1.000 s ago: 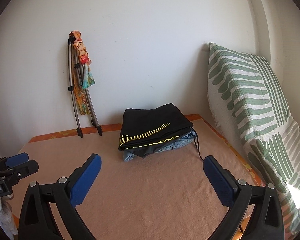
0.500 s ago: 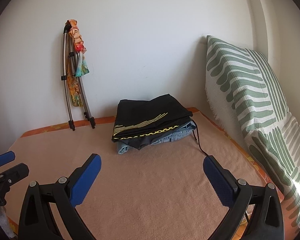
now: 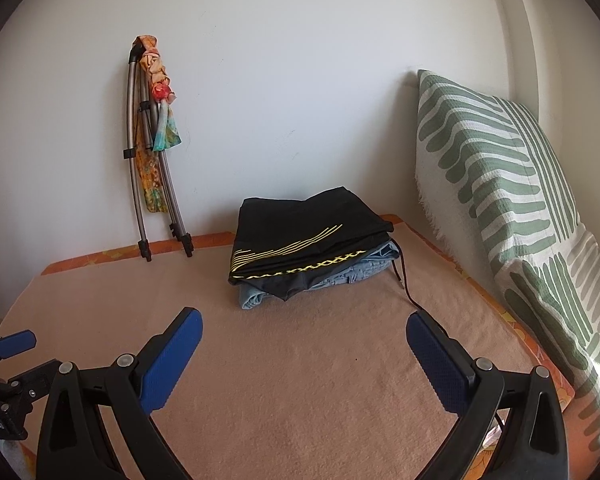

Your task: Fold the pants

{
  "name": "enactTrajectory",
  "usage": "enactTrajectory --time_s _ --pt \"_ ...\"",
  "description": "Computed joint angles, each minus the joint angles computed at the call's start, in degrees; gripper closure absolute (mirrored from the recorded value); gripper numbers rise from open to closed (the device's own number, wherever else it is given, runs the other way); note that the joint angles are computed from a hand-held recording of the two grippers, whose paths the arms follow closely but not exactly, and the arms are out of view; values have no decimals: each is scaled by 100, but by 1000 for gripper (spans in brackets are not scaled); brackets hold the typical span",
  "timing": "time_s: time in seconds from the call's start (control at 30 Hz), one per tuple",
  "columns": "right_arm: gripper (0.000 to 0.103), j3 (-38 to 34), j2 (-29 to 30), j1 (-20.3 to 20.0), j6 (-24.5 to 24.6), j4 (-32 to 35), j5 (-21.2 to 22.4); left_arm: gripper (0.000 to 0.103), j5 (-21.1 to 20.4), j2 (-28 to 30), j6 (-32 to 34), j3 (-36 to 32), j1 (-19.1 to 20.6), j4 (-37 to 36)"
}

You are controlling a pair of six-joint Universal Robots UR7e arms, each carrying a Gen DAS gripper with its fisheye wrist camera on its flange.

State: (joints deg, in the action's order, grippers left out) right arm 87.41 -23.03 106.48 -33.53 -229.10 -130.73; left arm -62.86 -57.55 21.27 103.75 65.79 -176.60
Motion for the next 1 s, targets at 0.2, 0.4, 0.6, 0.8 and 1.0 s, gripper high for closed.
enactTrajectory --time_s 0.2,0.4,0.6,0.8,1.0 --pt "0 -4 26 3 -8 7 -6 1 113 6 99 41 -17 -172" --pt "0 5 37 4 -8 -38 -19 1 103 -8 122 49 -18 -198" --pt "0 23 40 1 -24 -97 -18 1 77 -25 105 42 -17 -171" --pt "0 9 47 6 -29 -91 -20 1 68 -31 126 30 -14 -158" --pt "0 4 42 1 9 -55 -6 1 68 -43 115 41 -21 -177"
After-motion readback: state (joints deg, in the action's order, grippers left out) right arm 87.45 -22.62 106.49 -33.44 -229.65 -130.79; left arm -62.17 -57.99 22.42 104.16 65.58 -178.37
